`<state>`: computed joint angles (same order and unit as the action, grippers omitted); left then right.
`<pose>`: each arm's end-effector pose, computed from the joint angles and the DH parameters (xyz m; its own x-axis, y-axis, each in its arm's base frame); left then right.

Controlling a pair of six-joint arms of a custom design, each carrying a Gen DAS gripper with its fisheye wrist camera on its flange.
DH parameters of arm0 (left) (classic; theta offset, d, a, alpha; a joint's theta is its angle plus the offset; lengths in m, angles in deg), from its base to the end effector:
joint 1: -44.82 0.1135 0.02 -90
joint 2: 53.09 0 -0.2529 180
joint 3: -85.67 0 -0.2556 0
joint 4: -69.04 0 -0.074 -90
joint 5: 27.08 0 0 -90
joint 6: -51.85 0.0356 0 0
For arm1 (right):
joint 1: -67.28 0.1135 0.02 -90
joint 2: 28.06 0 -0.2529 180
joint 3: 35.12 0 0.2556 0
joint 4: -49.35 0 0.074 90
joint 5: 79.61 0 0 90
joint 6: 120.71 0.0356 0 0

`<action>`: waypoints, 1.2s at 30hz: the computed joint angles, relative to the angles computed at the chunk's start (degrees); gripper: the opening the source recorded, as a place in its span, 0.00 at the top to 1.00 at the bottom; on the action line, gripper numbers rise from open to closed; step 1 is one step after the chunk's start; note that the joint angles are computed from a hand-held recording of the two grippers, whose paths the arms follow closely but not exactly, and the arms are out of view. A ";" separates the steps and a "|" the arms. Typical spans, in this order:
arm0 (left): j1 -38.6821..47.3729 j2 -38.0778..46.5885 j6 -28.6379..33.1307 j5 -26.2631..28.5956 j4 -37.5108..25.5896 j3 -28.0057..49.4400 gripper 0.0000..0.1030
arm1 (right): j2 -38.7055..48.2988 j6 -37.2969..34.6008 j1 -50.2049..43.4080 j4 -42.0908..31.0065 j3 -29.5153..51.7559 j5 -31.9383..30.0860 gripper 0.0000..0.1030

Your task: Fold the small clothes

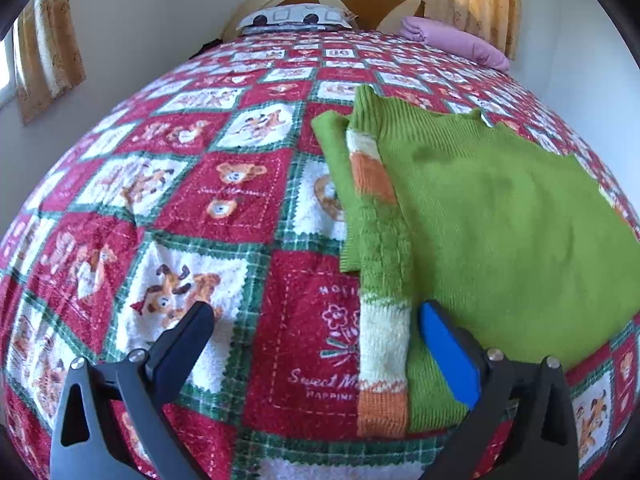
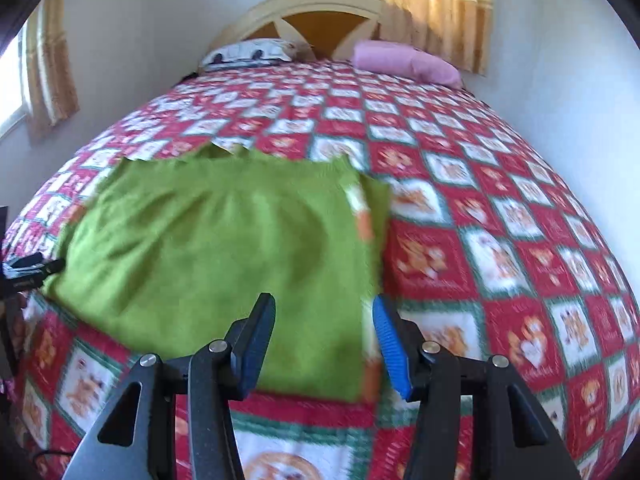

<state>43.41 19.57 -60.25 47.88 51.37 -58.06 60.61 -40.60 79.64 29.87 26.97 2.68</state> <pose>0.2142 0.0040 0.1155 -0.7016 -0.3462 -0.6229 -0.4236 0.9055 -0.0262 0.3101 0.0729 0.1733 -0.6409 -0.3147 -0.7002 -0.4194 0.9075 -0.0240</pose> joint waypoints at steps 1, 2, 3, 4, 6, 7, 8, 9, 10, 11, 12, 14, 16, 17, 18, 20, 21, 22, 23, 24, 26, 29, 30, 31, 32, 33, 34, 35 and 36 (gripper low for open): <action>-0.20 -0.66 -0.38 0.18 -0.13 -0.46 0.00 | 1.29 0.28 0.17 -0.02 0.87 -1.71 0.50; -0.02 -0.85 -0.38 0.51 0.08 -0.68 0.00 | 2.96 0.41 0.30 -0.34 1.87 -3.46 0.50; -0.52 -1.38 -0.70 0.12 -0.20 -0.96 0.00 | 4.93 0.43 0.57 -0.91 3.05 -4.20 0.50; -0.99 -1.31 -0.89 -0.48 -0.28 -0.90 0.00 | 7.85 0.60 0.80 -1.54 4.56 -3.50 0.50; -1.29 -1.43 -1.05 -0.80 -0.19 -1.06 0.00 | 10.42 1.24 0.61 -1.44 4.90 -2.50 0.50; -1.26 -1.40 -1.12 -0.62 -0.15 -1.06 0.00 | 10.54 0.86 0.05 0.03 3.65 -3.24 0.50; -1.19 -1.59 -1.22 -0.32 -0.02 -1.25 0.00 | 9.84 -0.05 -0.63 1.57 1.91 -3.84 0.50; -1.22 -1.81 -1.32 -0.18 0.09 -1.46 0.00 | 9.35 -0.53 -0.95 2.21 0.83 -4.09 0.50; -0.95 -1.91 -1.09 0.01 0.17 -1.55 0.00 | 8.85 -0.74 -1.30 2.45 -0.12 -4.43 0.50; -1.12 -1.90 -1.15 -0.16 0.17 -1.56 0.00 | 8.03 -0.66 -1.61 3.30 -1.66 -4.72 0.50; -0.95 -1.92 -0.98 -0.07 0.15 -1.57 0.00 | 7.75 -0.74 -1.73 4.43 -2.68 -4.73 0.50; -1.24 -2.24 -1.07 -0.40 -0.29 -1.66 0.00 | 7.05 -1.24 -1.34 7.51 -5.16 -3.76 0.50; -1.36 -2.28 -0.87 -0.47 -0.61 -1.62 0.00 | 6.94 -0.64 -0.93 7.19 -4.86 -3.28 0.50; -1.47 -2.63 -0.80 -0.50 -0.79 -1.83 0.00 | 7.08 -0.58 -0.85 7.39 -4.88 -3.07 0.50; -1.26 -2.77 -0.68 -0.25 -0.70 -1.97 0.00 | 7.22 -0.59 -0.77 7.60 -4.84 -2.83 0.50; -0.99 -3.62 -0.61 0.31 -0.74 -2.57 0.00 | 7.13 -0.76 -0.46 7.24 -4.74 -2.20 0.50; -0.97 -3.93 -0.51 0.45 -0.87 -2.75 0.00 | 6.72 -1.14 -0.18 6.60 -4.60 -1.70 0.50; -0.99 -4.45 -0.50 0.55 -0.95 -3.06 0.00 | 5.87 -1.52 0.09 6.10 -4.67 -1.13 0.50; -0.76 -5.57 -0.39 0.98 -0.82 -3.77 0.00 | 4.53 -1.52 0.58 5.32 -4.85 -0.16 0.50; -0.60 -6.09 -0.37 1.38 -0.57 -4.14 0.00 | 3.69 -1.42 0.77 4.51 -4.82 0.46 0.50; 1.47 -9.04 0.09 4.28 0.00 -5.95 0.00 | -0.51 0.13 2.24 3.09 -6.27 2.27 0.50; 3.70 -14.13 -0.58 6.58 -0.40 -8.57 0.00 | -6.31 0.37 6.17 1.91 -8.79 2.36 0.49; 3.88 -15.56 -1.01 6.65 -0.63 -9.19 0.00 | -7.34 0.11 8.19 1.59 -9.25 2.97 0.49; 4.50 -17.08 -1.34 7.07 -0.80 -9.88 0.00 | -8.05 -0.15 10.91 1.41 -9.54 4.05 0.49; 5.57 -18.53 -1.76 7.78 -1.03 -10.50 0.00 | -8.31 -0.37 14.03 1.21 -9.63 5.23 0.49; 6.47 -19.27 -2.04 8.39 -1.06 -10.86 0.00 | -8.05 -0.53 16.44 0.92 -9.36 5.96 0.49; 8.00 -20.16 -2.07 9.91 -0.92 -11.34 0.00 | -7.17 -0.57 19.55 0.74 -8.72 6.88 0.49; 9.74 -20.91 -2.14 11.59 -0.81 -11.72 0.00 | -6.20 -0.68 22.37 1.10 -8.22 7.93 0.49; 10.82 -21.06 -2.27 12.31 -1.02 -11.67 0.00 | -4.97 -0.92 25.67 1.94 -7.66 9.63 0.49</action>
<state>54.23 -1.49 -62.52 60.18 50.35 -69.73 55.64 -41.51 105.31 31.82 19.31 12.31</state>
